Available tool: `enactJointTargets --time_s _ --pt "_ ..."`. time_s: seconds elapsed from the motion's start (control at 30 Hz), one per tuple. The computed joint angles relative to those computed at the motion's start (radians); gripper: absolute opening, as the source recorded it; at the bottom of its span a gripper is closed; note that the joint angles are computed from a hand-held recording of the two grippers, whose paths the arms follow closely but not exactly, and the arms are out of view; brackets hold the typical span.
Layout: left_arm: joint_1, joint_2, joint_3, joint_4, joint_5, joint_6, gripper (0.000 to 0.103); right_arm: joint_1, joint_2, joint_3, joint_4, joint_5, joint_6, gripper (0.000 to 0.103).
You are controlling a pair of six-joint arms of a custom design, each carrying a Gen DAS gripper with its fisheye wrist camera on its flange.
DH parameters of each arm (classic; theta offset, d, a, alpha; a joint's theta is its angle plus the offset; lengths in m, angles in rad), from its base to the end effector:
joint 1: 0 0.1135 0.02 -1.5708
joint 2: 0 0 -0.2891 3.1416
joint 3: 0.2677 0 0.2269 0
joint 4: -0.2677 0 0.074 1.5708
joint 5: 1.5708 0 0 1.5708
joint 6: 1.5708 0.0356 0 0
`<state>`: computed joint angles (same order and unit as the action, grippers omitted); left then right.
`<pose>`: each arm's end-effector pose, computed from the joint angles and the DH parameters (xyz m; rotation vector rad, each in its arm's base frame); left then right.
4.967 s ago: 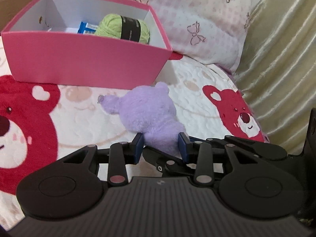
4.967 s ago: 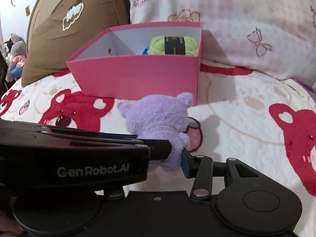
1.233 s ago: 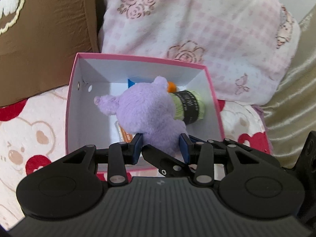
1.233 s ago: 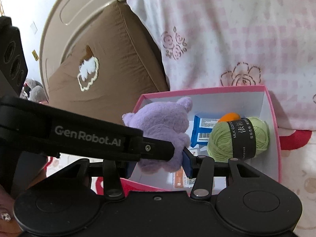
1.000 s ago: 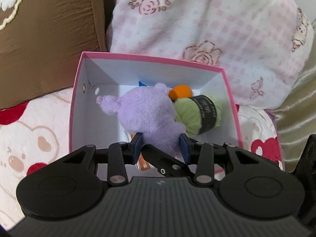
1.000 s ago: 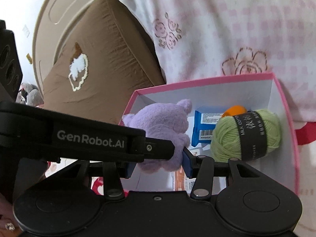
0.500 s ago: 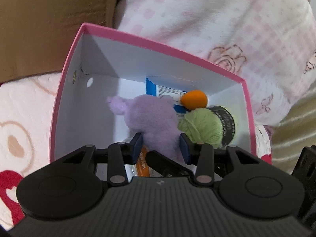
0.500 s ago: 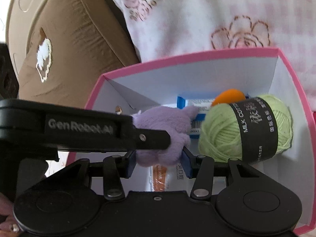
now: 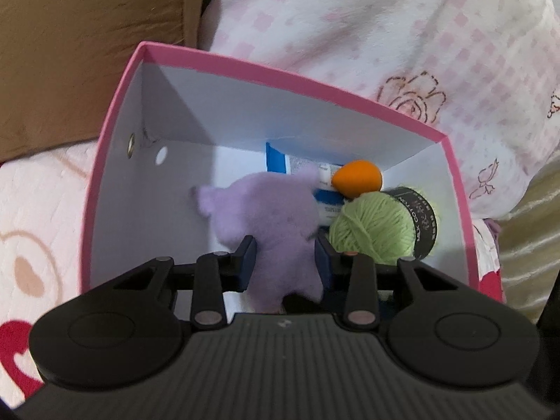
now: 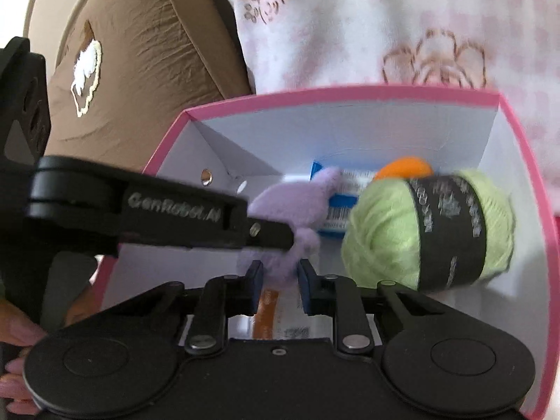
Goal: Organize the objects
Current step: 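Lower the plush toy into the pink box and open the left gripper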
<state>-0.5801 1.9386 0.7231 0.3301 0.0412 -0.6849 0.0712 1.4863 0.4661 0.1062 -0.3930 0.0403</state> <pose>0.2716 -0.1797 0.1142 -0.1149 2.5488 -0.5805 0.2250 0.0297 0.1618 -0.2046 2.4546 0.5351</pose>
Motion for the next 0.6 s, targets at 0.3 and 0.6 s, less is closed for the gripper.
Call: enactJointTargets --time_s 0.3,0.6 --pt "0.022 0.031 -0.035 0.124 0.005 -0.026 0.035 -0.008 0.040 -0.004 0.077 0.036 0.098 0.025" --pt "0.039 -0.068 -0.127 0.134 0.018 -0.031 0.035 -0.117 -0.080 -0.061 0.004 -0.079 -0.035 0.029"
